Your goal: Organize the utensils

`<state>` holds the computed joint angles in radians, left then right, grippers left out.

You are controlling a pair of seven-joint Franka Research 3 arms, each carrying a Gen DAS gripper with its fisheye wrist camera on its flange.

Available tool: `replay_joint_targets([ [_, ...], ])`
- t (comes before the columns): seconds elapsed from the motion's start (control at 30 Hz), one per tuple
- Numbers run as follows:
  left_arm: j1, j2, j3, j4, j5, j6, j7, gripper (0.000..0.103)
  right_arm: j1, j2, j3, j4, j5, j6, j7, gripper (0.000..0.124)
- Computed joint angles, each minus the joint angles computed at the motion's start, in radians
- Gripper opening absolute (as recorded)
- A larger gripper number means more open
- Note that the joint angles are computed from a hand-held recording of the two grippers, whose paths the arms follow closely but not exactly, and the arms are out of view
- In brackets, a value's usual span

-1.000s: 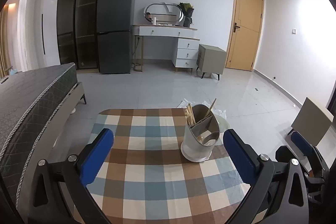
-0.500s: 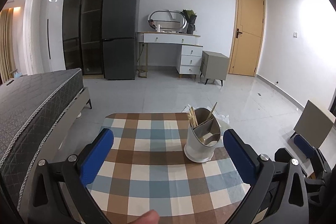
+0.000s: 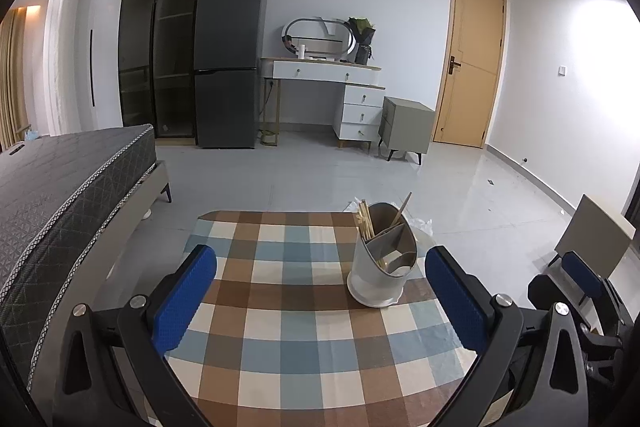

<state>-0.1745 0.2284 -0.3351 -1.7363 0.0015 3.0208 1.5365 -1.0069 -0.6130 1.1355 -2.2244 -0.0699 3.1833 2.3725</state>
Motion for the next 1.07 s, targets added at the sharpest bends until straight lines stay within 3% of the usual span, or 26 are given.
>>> replay_joint_targets([
  [0.1,0.035,-0.001,-0.046,-0.003,-0.056,-0.006,0.062,0.102,0.001,-0.002,-0.002,-0.001,-0.001,0.000,0.001,0.103],
  [0.4,0.009,-0.014,-0.015,-0.017,-0.049,0.009,0.050,0.101,0.009,-0.006,-0.012,-0.006,0.000,-0.002,0.005,0.103],
  [1.07,0.017,0.006,-0.030,-0.008,-0.040,0.033,0.063,0.101,0.005,0.020,-0.005,0.004,-0.020,-0.014,0.009,0.103],
])
